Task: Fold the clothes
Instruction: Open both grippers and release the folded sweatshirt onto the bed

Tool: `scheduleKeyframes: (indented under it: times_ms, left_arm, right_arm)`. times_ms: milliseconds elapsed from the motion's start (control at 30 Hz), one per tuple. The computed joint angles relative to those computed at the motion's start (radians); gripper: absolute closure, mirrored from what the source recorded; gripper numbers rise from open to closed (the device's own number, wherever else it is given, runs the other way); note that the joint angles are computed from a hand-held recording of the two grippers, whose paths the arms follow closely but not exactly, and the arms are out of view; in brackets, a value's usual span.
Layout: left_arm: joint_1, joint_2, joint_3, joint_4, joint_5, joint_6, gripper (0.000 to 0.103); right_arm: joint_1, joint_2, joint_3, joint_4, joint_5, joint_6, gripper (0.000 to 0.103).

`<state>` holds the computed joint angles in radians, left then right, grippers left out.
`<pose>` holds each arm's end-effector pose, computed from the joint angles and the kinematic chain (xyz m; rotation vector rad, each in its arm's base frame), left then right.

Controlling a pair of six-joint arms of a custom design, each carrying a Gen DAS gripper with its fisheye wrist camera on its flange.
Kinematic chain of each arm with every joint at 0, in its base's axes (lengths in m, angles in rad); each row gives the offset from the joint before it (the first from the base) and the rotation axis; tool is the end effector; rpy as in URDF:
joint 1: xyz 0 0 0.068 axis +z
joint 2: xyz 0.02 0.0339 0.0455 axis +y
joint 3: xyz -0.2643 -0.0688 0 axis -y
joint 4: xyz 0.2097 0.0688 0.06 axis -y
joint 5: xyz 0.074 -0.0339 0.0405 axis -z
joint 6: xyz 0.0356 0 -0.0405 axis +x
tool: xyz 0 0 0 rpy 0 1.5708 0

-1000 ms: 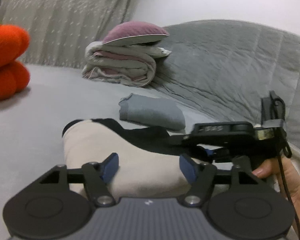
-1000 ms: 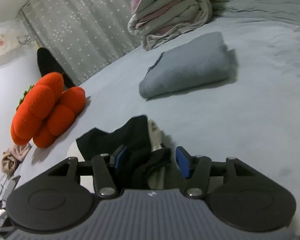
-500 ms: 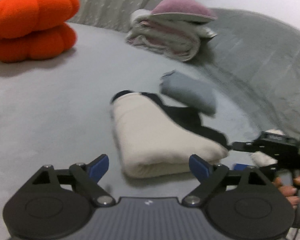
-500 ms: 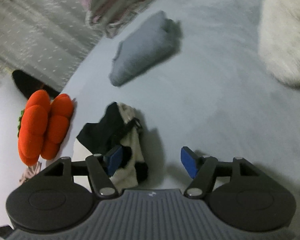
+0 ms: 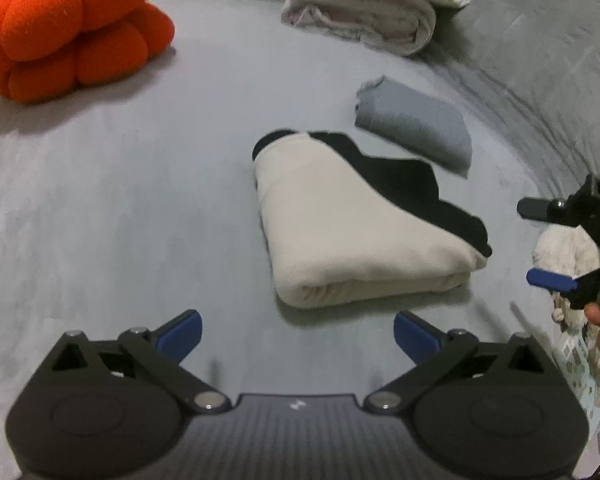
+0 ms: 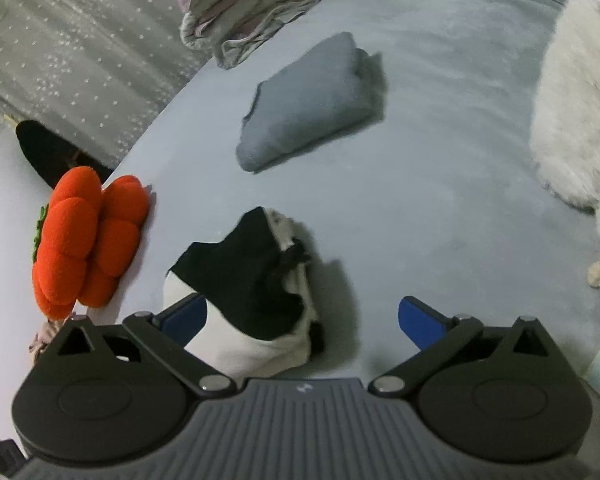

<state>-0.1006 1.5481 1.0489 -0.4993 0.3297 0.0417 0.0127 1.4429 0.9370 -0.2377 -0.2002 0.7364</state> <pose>0.2826 -0.0401 0.2395 0.3052 2.5302 -0.4453 0.2788 0.0106 0.2528 0.7422 2.2563 0.6028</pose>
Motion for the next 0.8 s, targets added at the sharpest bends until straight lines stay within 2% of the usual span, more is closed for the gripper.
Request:
scheduleKeyframes:
  times_ms: [133, 267, 367, 667, 700, 733, 800]
  left_arm:
    - [0.012, 0.090, 0.100, -0.098, 0.015, -0.013, 0.001]
    - [-0.001, 0.138, 0.135, -0.110, -0.016, 0.009, 0.001]
    - [0.001, 0.189, 0.177, -0.126, -0.005, 0.029, 0.001]
    - [0.080, 0.392, 0.372, -0.187, 0.190, -0.003, 0.001]
    - [0.085, 0.403, 0.377, -0.177, 0.215, -0.004, 0.001]
    - [0.091, 0.414, 0.381, -0.169, 0.239, -0.005, 0.001]
    - [0.103, 0.432, 0.388, -0.162, 0.288, -0.010, 0.001]
  right_arm:
    - [0.025, 0.040, 0.066, -0.052, 0.031, 0.003, 0.000]
    - [0.029, 0.070, 0.078, -0.049, 0.032, 0.001, 0.000]
    - [0.013, 0.100, 0.063, -0.022, 0.010, 0.012, 0.000]
    - [-0.044, 0.220, 0.085, 0.071, -0.130, 0.027, 0.001]
    - [-0.048, 0.240, 0.093, 0.078, -0.147, 0.033, 0.005]
    - [-0.051, 0.261, 0.103, 0.084, -0.164, 0.038, 0.013]
    - [-0.060, 0.295, 0.103, 0.121, -0.207, 0.059, 0.020]
